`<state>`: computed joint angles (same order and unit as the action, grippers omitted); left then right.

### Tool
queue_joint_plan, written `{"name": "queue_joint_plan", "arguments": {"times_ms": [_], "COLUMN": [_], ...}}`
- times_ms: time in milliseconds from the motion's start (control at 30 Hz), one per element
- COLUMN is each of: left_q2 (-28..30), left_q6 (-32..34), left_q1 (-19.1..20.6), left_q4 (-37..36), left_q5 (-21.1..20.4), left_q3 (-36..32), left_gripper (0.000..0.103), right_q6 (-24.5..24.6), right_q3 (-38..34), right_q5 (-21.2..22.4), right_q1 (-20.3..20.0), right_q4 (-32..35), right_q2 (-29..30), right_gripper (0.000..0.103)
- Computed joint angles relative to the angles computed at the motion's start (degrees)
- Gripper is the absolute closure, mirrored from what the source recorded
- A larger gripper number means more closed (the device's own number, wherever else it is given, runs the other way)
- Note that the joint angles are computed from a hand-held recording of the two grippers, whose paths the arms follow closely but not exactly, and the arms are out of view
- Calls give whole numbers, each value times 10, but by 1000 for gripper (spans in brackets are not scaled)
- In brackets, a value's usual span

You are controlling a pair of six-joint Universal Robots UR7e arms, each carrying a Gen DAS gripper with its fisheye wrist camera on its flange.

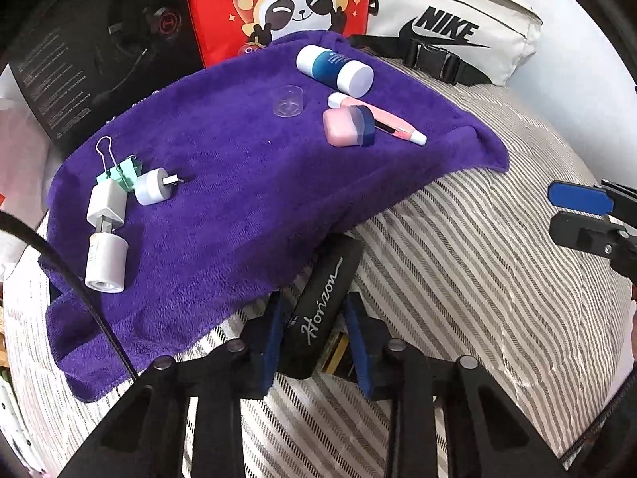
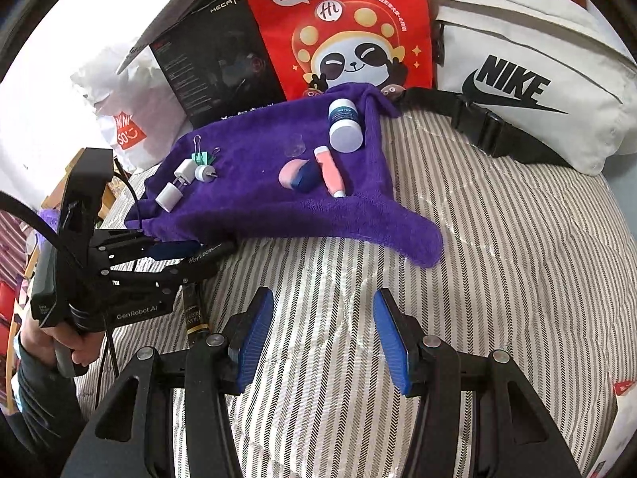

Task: Organize rigid objects
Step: 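Grasp the black Horizon tube on the bedspread with the left gripper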

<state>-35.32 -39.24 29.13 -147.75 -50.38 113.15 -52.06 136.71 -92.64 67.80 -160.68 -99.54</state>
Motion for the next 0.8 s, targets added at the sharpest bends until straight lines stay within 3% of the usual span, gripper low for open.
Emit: {"name": "queue_joint_plan", "arguments": {"times_ms": [300,567,800], "left_q2": [1,6,-44], "left_q6": [18,41,-24], "left_q1": [4,5,-9], "left_q4": [-6,-22,-12], "left_q5": [-11,-3,21], "left_q3": [-3,-1,57], "left_gripper": [78,81,81], "right_q6": [7,-5,-57], "right_q3": [-12,-7,20], "right_q5": [17,11,4], "right_q1": [-25,-24,9], "right_q4": [23,27,40], "right_q2": [5,17,28], "right_gripper": [51,51,51]}}
